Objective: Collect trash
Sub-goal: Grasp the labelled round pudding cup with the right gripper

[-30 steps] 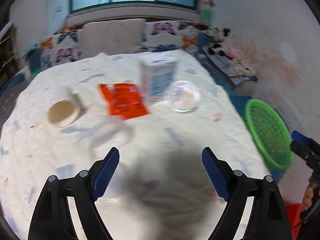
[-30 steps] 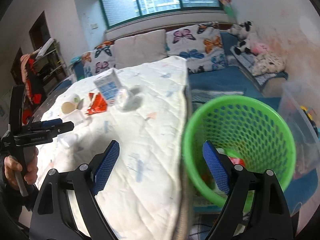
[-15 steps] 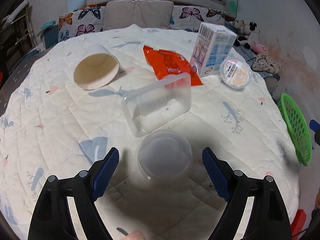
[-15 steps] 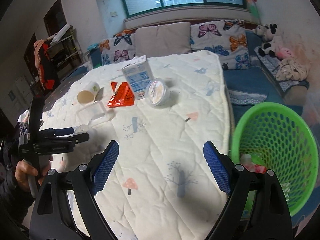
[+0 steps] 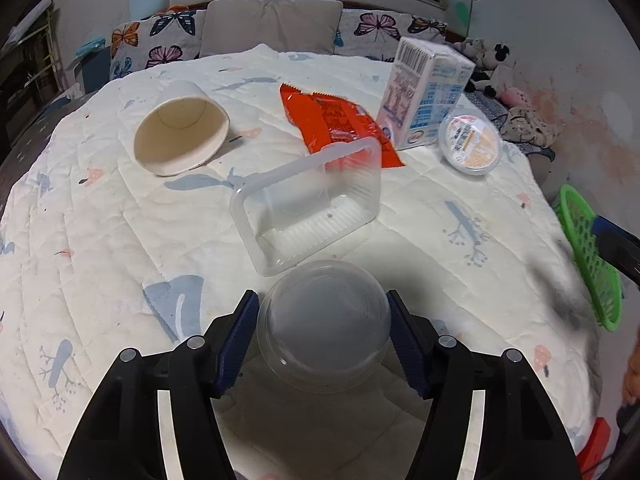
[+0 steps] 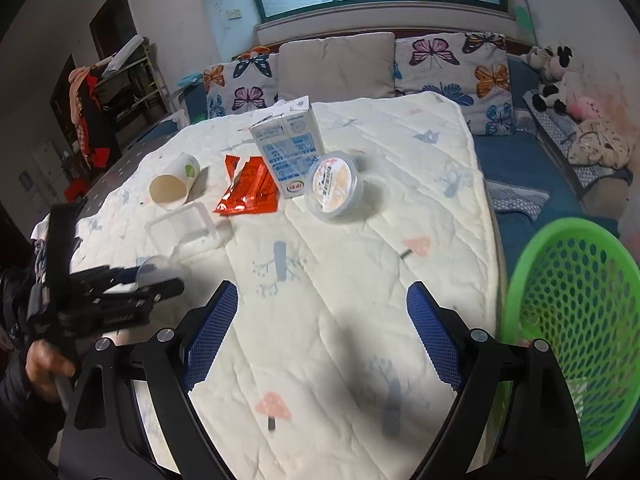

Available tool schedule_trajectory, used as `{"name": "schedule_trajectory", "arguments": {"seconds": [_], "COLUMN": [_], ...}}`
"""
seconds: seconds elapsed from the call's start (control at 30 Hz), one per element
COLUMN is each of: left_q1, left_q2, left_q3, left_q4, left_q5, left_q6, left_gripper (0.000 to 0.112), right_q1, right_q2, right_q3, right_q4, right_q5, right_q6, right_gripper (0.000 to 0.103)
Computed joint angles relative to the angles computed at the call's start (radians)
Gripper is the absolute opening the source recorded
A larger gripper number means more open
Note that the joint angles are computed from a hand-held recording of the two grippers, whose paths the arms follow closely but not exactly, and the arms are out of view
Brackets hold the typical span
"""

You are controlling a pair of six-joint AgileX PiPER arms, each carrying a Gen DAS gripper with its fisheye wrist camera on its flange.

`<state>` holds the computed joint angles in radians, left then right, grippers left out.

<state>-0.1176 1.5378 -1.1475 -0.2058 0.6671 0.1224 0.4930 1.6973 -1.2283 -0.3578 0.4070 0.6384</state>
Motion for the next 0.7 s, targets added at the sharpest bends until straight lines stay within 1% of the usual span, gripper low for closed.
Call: {"name": "schedule_trajectory", "arguments": {"seconds": [0.13,0.23,0.33,0.47,0.7], "left_q1": [0.023,0.039,0.062,0.101,0.137], "left_q2": [-0.050,-0.083,-0.107,-0.121,-0.123], "left_q3": [0.013,0.012,0.004,-0.011,-0.017], "left_q4": [-0.047,-0.065,-0.090,-0.141,-0.177], "left_q5": [0.018,0.034,0.052,0.081,0.093], "left_q6": [0.055,0.082,0.112,0.154,0.196], "left_gripper": [0.062,0.062,0.062,0.062,0.062], "right_q1": [-0.018,-0.025,-0.030,-0.031,-0.043], "right_q2": [0.074,0.140,0.222,0.323,0.487], "right_q3": [-0.087,-0.176,-0.288,-0.423,-0.657], "right_q4": [0.052,0.067,0.072,0.042,0.054], "right_q5": [0.007,0.040,0.085,0.145,0.261], "right_q6": [-0.052,-0.077,-0.101,-0.101,-0.152], "right_gripper": [0.086,0.086,0.086,0.086,0.086]}}
